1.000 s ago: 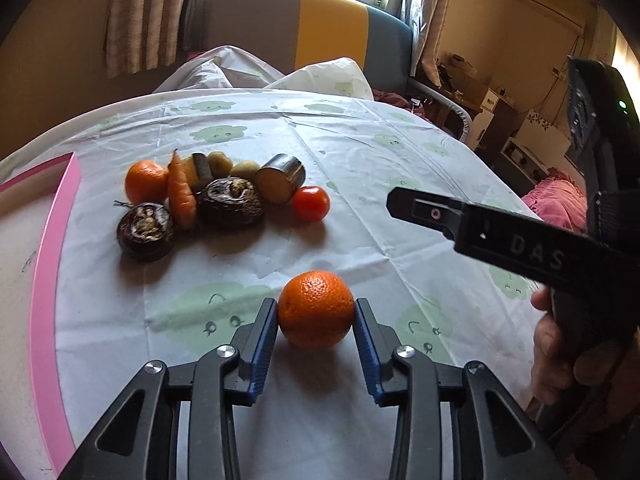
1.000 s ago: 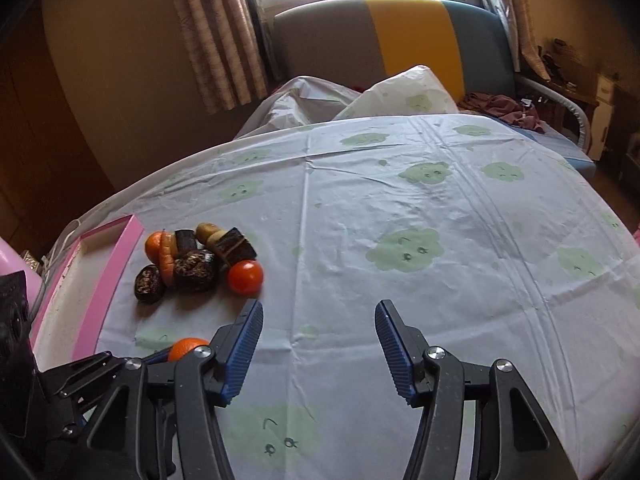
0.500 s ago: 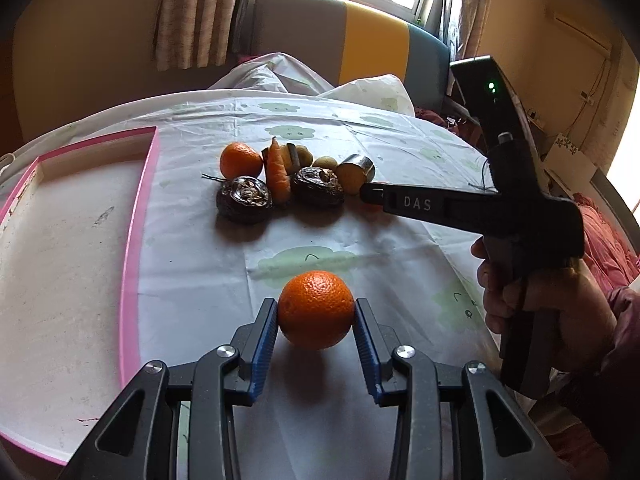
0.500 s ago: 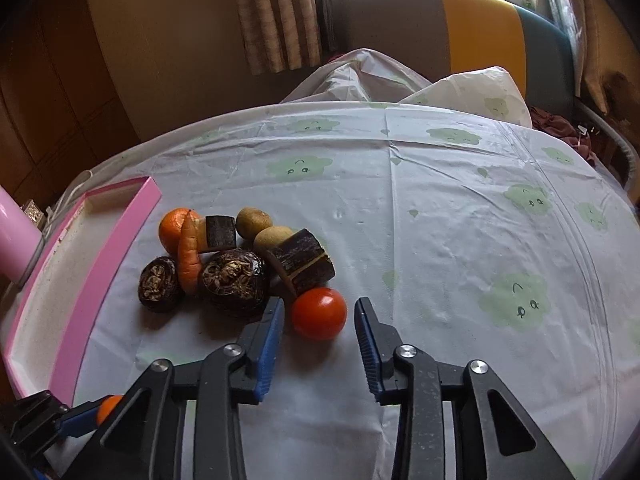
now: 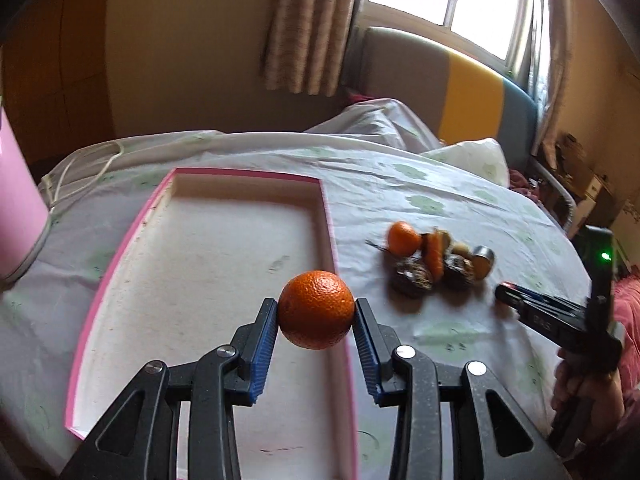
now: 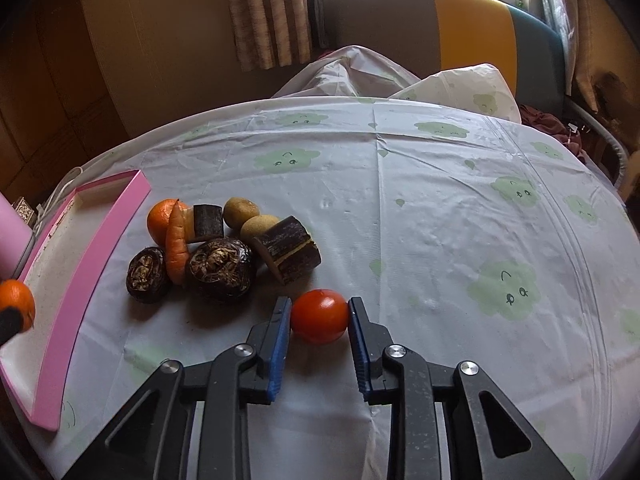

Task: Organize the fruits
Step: 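Grasp the orange with the left gripper while the right gripper grasps the cherry tomato, then place the orange in the tray with the left gripper while the right gripper carries the tomato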

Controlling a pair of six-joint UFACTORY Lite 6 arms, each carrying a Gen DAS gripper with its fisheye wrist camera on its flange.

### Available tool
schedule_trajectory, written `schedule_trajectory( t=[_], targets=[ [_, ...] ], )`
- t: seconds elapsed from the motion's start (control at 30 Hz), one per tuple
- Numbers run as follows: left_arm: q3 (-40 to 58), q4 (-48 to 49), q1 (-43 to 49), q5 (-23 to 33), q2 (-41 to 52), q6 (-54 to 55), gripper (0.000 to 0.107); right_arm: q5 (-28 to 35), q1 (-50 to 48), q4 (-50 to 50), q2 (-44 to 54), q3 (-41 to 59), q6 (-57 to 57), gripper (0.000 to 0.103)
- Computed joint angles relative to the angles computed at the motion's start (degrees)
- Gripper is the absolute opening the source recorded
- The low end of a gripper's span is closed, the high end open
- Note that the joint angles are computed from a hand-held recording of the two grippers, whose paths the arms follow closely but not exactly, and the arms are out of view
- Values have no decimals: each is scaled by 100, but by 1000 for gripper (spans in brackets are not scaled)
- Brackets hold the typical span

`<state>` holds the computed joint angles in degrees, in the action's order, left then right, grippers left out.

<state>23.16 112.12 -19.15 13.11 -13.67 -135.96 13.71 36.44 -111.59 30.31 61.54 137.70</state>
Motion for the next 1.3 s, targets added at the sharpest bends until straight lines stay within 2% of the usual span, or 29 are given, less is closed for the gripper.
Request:
schedule_trajectory(
  t=[0.07,0.27,0.33,0.57,0.77,0.9,1.07,1.3],
  targets=[
    [167,-226,363,81,359,326,38,39,36,-127,-111,-166,189,29],
    [317,258,927,172,765,68,39,247,217,149,-241,-370,-14,29],
    [301,419,991,90,731,-52,39,293,260,269,-241,-371,-118,28],
    [79,-411,795,126,367,629,40,357,387,444,-285,-416,-240,28],
    [-341,-1139,695,-14,-320,1303,41,370,625,438,-349,-482,-117,28],
    [-711,-1802,849,-141,-877,1953,41,330,861,562,-334,-438,-152,28],
    [-1250,-3094,1103,-150,-1725,3400,41,180,1234,705,-223,-135,-242,28],
    [-1731,-5397,1775,-233,-2703,5949,41,-209,1905,1398,296,1087,-1101,28]
  ],
)
